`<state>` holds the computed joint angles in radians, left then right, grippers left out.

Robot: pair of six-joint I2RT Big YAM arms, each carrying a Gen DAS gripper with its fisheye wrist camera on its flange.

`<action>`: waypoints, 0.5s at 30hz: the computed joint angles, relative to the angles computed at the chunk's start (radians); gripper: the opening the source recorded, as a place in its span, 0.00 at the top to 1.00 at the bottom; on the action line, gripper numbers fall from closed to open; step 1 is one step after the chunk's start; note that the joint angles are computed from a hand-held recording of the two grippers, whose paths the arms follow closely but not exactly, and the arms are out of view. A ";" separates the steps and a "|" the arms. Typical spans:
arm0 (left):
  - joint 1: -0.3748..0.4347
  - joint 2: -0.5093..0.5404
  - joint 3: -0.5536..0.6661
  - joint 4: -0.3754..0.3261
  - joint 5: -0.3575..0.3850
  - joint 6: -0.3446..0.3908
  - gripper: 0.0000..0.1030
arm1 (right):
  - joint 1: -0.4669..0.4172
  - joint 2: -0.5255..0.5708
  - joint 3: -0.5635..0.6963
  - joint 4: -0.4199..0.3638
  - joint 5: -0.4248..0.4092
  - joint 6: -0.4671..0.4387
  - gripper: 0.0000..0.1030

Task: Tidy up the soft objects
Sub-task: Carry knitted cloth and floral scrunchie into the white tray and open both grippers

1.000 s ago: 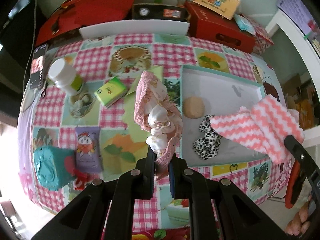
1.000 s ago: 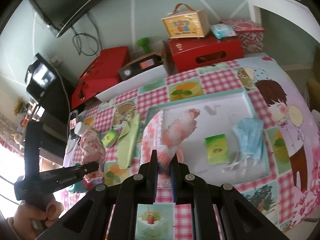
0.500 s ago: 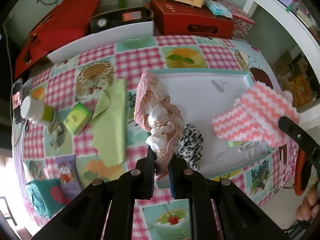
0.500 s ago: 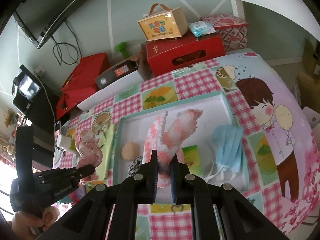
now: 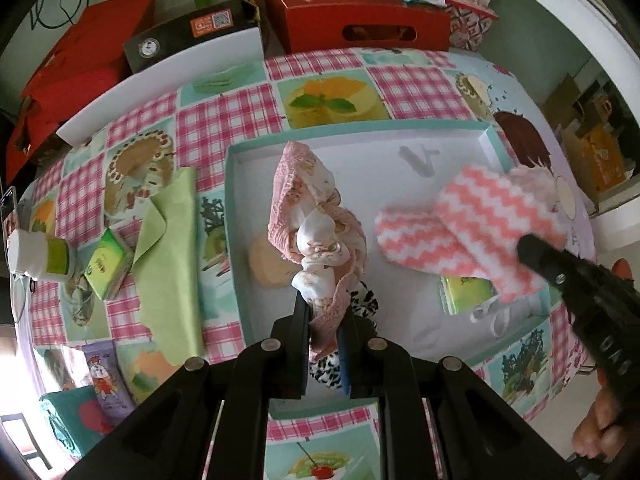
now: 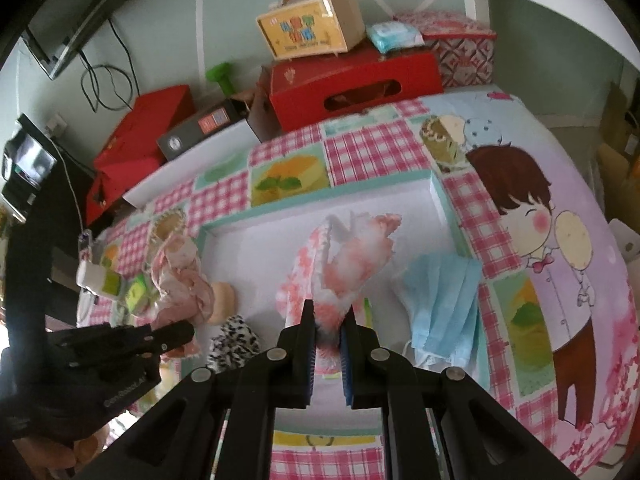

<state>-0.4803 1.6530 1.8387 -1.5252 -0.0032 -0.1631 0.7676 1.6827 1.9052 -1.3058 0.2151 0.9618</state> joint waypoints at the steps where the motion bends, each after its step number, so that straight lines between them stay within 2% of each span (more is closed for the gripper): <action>1: -0.002 0.008 0.002 0.001 -0.001 0.000 0.88 | -0.002 0.006 -0.005 -0.002 -0.007 -0.003 0.89; 13: -0.015 0.055 0.009 -0.002 -0.005 -0.026 0.88 | -0.011 0.049 -0.018 -0.014 -0.035 -0.022 0.89; 15: -0.019 0.058 0.011 -0.003 -0.013 -0.025 0.84 | -0.012 0.055 -0.013 -0.019 -0.037 -0.026 0.87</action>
